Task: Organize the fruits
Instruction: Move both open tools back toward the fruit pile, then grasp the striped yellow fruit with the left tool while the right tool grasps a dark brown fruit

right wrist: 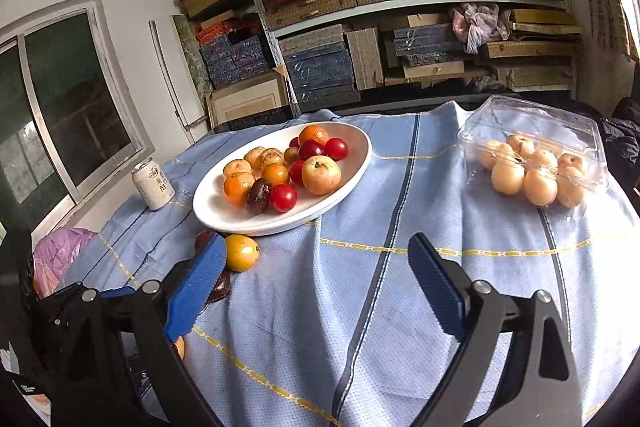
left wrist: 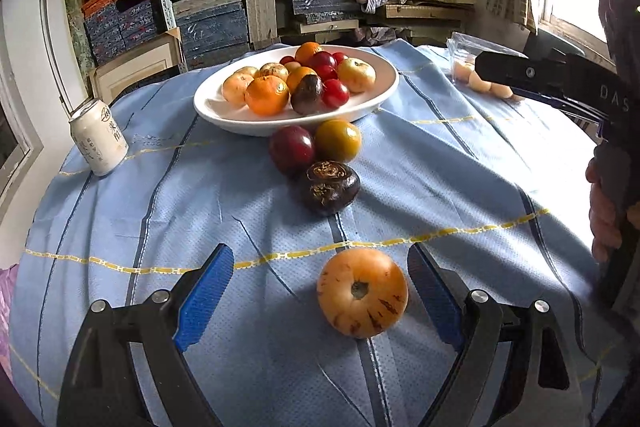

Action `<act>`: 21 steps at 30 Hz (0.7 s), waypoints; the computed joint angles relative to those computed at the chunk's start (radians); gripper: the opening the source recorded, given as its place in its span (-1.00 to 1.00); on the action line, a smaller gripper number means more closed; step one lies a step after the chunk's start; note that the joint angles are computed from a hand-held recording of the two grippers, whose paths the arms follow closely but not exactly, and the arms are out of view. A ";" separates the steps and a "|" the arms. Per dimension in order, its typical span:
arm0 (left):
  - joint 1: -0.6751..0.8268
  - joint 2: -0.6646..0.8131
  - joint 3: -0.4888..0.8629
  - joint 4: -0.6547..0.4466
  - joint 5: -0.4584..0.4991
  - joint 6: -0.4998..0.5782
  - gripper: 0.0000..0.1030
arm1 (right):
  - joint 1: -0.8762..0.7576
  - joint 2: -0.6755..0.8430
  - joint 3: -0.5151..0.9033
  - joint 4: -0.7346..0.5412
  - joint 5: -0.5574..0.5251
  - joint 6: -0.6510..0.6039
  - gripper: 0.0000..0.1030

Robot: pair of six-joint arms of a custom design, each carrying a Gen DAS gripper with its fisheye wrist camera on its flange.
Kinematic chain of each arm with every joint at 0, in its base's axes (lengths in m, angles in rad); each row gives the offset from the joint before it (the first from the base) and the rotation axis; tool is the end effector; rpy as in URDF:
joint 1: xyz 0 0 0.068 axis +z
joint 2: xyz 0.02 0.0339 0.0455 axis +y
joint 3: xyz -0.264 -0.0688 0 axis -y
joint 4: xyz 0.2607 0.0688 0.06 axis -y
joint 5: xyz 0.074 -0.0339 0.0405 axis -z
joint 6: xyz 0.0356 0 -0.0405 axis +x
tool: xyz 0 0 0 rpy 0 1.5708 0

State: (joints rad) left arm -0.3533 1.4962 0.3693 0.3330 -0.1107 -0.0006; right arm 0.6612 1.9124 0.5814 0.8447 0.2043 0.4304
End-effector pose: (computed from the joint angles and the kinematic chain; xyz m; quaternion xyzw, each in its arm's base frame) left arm 0.2295 -0.0804 0.0891 0.1415 0.9134 -0.0162 0.3813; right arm 0.2608 0.1938 0.0724 -0.0458 0.8525 0.1918 0.4841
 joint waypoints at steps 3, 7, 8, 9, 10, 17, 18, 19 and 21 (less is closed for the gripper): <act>-0.001 0.026 0.013 0.001 -0.007 -0.005 0.73 | 0.003 0.004 0.004 -0.006 0.001 0.000 0.76; -0.003 0.036 0.017 0.006 -0.013 -0.009 0.73 | 0.004 0.007 0.007 -0.008 -0.001 0.005 0.77; -0.003 0.038 0.015 0.013 -0.013 -0.011 0.73 | 0.002 0.009 0.007 -0.007 -0.002 0.006 0.77; -0.001 0.041 0.015 0.018 -0.013 -0.014 0.73 | 0.002 0.014 0.010 -0.007 -0.003 0.006 0.77; 0.001 0.043 0.015 0.020 -0.011 -0.016 0.73 | 0.003 0.016 0.011 -0.008 -0.004 0.007 0.77; 0.004 0.039 0.008 0.030 -0.012 -0.019 0.73 | 0.003 0.028 0.016 -0.008 -0.008 0.008 0.78; 0.002 0.039 0.007 0.033 -0.015 -0.019 0.73 | 0.003 0.029 0.017 -0.010 -0.009 0.009 0.78; 0.000 0.035 0.004 0.033 -0.017 -0.018 0.73 | 0.004 0.031 0.018 -0.012 -0.008 0.010 0.78; -0.003 0.031 0.001 0.037 -0.022 -0.018 0.72 | 0.003 0.033 0.022 -0.017 -0.009 0.010 0.78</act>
